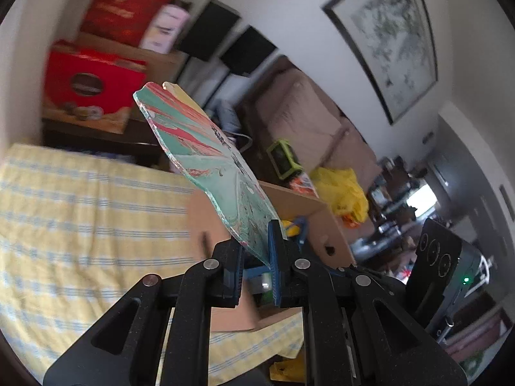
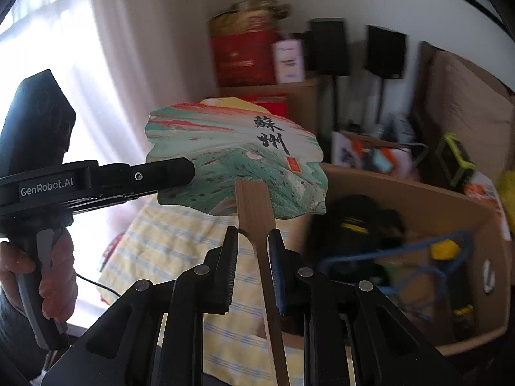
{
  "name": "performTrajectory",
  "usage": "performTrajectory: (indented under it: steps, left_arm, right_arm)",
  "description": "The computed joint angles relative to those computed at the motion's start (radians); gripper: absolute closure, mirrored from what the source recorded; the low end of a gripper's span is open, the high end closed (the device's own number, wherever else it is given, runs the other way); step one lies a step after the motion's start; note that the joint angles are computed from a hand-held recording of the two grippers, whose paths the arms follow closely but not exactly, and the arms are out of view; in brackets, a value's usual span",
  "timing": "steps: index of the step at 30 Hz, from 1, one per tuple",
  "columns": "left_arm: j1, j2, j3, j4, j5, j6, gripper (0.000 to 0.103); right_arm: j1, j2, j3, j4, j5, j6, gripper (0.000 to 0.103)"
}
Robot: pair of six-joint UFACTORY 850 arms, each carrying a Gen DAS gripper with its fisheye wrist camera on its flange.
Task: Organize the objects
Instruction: 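Carry the paper fan with the right gripper over the cardboard box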
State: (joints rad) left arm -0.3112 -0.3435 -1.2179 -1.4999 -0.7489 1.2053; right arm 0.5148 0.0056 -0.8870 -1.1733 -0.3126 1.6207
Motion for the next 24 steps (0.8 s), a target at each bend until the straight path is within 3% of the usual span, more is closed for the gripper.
performTrajectory:
  steps: [4,9,15,24]
  left_arm:
    - [-0.061,-0.031,-0.046,-0.014,-0.02,-0.016,0.091]
    - [-0.118,-0.07,-0.074,-0.063,-0.015,-0.017,0.092]
    - [-0.16,-0.128,-0.078,-0.157,0.0,-0.011,0.093]
    - [-0.206,-0.171,-0.059,-0.161,0.01,-0.044,0.091]
  right_arm:
    - [-0.038,0.094,0.073,0.052,-0.028,-0.053,0.085]
    - [-0.091,0.162,0.122,0.193,-0.071,-0.26,0.091]
    - [-0.141,0.159,0.144,0.262,-0.11,-0.394,0.091]
    - [-0.192,0.113,0.17,0.237,-0.155,-0.557,0.095]
